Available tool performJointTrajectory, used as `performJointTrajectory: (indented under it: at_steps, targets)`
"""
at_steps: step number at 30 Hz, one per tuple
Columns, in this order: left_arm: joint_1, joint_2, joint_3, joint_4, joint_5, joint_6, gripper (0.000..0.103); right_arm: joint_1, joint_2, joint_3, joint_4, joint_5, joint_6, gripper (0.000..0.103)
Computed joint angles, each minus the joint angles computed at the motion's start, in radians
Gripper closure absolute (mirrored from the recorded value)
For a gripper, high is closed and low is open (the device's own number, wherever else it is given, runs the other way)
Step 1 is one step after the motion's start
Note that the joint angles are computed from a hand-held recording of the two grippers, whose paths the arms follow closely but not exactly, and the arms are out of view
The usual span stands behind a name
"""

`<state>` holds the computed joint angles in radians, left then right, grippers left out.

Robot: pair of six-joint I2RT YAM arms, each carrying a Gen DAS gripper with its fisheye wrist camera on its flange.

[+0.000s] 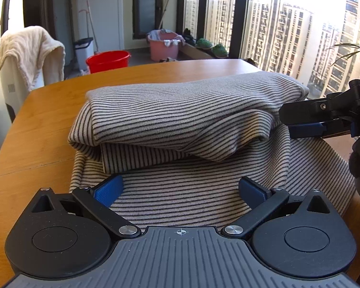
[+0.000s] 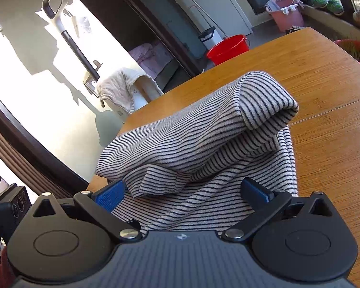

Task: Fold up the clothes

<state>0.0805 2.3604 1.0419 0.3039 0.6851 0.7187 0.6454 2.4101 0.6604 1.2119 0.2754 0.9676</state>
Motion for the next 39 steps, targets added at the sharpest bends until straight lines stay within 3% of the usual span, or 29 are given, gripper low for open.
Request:
performJointTrajectory:
  at_steps: [2, 5, 7, 10, 13, 17, 25, 28, 31, 34, 37, 39]
  targets:
    - [0.037, -0.027, -0.031, -0.038, 0.019, 0.060, 0.000, 0.020, -0.022, -0.015, -0.018, -0.002, -0.006, 0.000]
    - [0.099, -0.086, -0.092, -0.117, 0.034, 0.171, 0.000, 0.085, -0.018, -0.094, 0.060, 0.021, -0.006, 0.000]
    - [0.158, -0.130, -0.118, -0.232, 0.054, 0.273, 0.000, 0.138, -0.045, -0.119, 0.039, 0.042, 0.009, 0.000]
    - [0.255, -0.164, -0.112, -0.439, 0.084, 0.437, 0.000, 0.211, -0.119, -0.136, -0.081, 0.073, 0.009, 0.000]
    - [0.332, -0.173, -0.102, -0.563, 0.101, 0.552, 0.000, 0.228, -0.207, -0.106, -0.260, 0.090, 0.036, 0.000]
    - [0.298, -0.187, -0.096, -0.531, 0.099, 0.482, 0.000, 0.168, -0.181, -0.063, -0.170, -0.057, 0.016, 0.000]
    - [0.227, -0.159, -0.089, -0.405, 0.091, 0.369, 0.000, -0.028, -0.112, 0.244, -0.465, -0.325, 0.019, 0.000]
    - [0.203, -0.152, -0.114, -0.345, 0.095, 0.309, 0.000, -0.069, -0.156, 0.324, -0.480, -0.212, -0.090, 0.000]
    - [0.200, -0.149, -0.089, -0.378, 0.090, 0.310, 0.000, -0.049, -0.223, 0.322, -0.359, 0.051, -0.292, 0.000]
    - [0.195, -0.151, -0.093, -0.369, 0.080, 0.316, 0.000, -0.025, -0.290, 0.262, -0.283, 0.223, -0.490, 0.000]
    - [0.167, -0.148, -0.092, -0.333, 0.063, 0.274, 0.000, -0.021, -0.353, 0.189, -0.348, 0.258, -0.481, 0.000]
    - [0.146, -0.145, -0.070, -0.330, 0.047, 0.229, 0.000, -0.047, -0.378, 0.143, -0.414, 0.120, -0.313, 0.000]
